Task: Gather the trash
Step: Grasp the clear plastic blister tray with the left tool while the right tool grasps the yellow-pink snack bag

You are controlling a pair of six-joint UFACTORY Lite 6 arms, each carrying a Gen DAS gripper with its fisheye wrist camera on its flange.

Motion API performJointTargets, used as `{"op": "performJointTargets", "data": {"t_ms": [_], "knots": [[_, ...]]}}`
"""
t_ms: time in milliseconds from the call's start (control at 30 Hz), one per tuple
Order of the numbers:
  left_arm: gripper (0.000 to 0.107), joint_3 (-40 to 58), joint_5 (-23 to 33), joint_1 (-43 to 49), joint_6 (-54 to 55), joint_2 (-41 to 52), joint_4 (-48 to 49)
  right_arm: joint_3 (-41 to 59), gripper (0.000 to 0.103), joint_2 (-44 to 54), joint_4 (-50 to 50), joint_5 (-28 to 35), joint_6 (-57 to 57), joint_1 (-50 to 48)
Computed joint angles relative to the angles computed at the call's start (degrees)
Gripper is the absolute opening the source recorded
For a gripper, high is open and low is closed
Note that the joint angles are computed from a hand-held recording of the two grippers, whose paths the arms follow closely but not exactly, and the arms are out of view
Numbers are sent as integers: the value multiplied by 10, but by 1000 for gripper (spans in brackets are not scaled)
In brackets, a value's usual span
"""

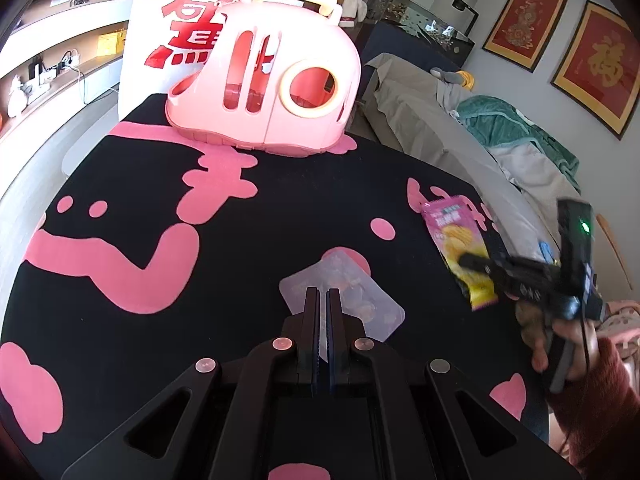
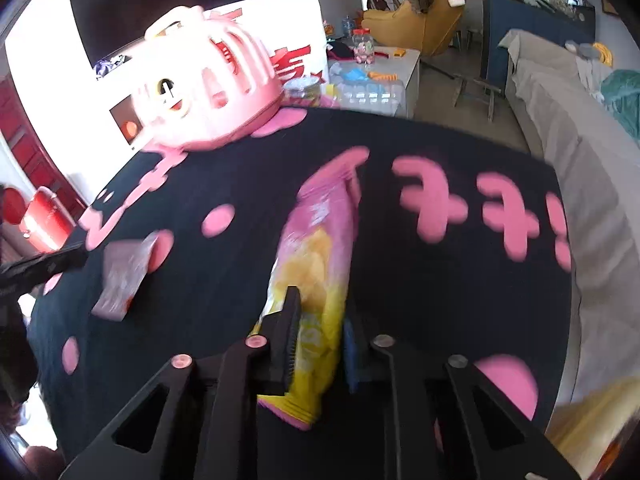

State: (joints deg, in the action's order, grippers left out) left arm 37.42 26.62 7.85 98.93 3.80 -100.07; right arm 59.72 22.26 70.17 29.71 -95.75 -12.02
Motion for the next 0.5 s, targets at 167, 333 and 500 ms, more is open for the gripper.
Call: {"op": "performJointTargets", "data": {"t_ms": [167, 333, 500], "knots": [[4, -5, 54, 36, -44, 22, 23, -115, 16, -89, 14, 13, -46, -45], [13, -14, 91, 69, -76, 76, 17, -210, 30, -161, 65, 19, -141, -89], [17, -25, 112, 69, -71, 77, -28, -228, 39, -166, 84, 50, -167, -112]]}}
